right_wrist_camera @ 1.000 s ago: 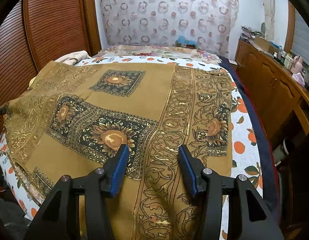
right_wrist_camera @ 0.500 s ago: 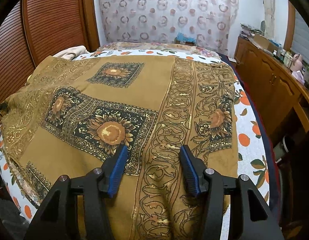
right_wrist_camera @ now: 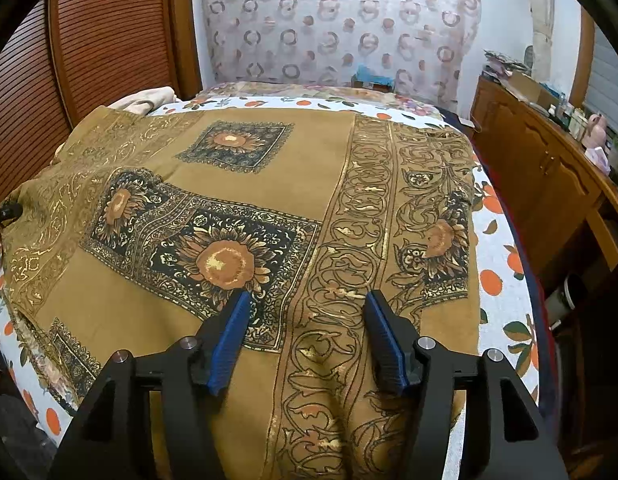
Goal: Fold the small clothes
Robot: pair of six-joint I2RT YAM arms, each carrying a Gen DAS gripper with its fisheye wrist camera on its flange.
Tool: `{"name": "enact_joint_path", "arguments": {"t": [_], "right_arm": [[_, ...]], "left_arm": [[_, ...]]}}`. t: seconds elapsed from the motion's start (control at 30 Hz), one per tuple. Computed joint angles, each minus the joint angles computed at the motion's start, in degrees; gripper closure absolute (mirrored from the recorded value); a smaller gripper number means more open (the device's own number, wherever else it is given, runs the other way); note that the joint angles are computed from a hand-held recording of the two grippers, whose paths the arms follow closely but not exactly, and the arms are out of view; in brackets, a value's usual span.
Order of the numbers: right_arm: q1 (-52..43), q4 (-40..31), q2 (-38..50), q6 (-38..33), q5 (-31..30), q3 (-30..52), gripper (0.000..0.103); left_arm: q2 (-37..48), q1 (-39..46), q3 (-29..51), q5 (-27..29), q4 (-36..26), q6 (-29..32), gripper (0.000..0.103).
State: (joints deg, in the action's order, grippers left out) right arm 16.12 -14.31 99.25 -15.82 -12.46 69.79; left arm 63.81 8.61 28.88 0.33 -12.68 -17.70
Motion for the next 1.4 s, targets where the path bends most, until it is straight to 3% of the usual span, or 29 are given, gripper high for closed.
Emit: {"name": "enact_joint_path", "arguments": {"t": [0.3,0.33,0.43,0.47,0.5,0.63,0.8,1.13,1.4], "right_arm": [[-0.4,-0.1,0.1,0.1,-0.9,0.1,0.041],[-0.4,-0.1,0.1,0.1,-0.9,0.1,0.041],[-0.5,0.0,0.0,0.3,-1.1,0.0,0.041],[-0.6,0.0,0.0,0.3,-1.2,-0.1,0.041],[-0.7,0.0,0.0,0.4,-1.5,-0.1,0.041],[-1.0,0.0,0.0,0.8,-2.4,-0.1,0.041],[-1.4,0.0,0.0,1.1,-3.2,-0.1,0.041],[-6.5,3.1,-7.4,2.7,-8.7,-6.2,0.041],[-13.0,2.6,-12.3,1.4,-12.6,-10.2,0.041]], "left_arm": [[2.4,-1.7,0.1,-0.9,2.6,0.2,0.039],[2.3,-1.8,-0.1,-0.4,3.2,0.5,0.043],[2.8,-2.4,0.3,0.5,3.5,1.1,0.072],[3.0,-2.1,0.6,1.5,3.2,1.5,0.089],[3.1,-1.6,0.9,3.4,3.0,2.2,0.095],[-0.7,-1.5,2.0,6.4,2.1,3.3,0.098],[-2.6,-5.8,6.2,4.7,1.1,1.5,0.098],[11.3,-19.1,25.1,1.9,3.9,1.0,0.099],[24.4,-27.3,42.5,2.6,0.5,3.4,0.099]]}}
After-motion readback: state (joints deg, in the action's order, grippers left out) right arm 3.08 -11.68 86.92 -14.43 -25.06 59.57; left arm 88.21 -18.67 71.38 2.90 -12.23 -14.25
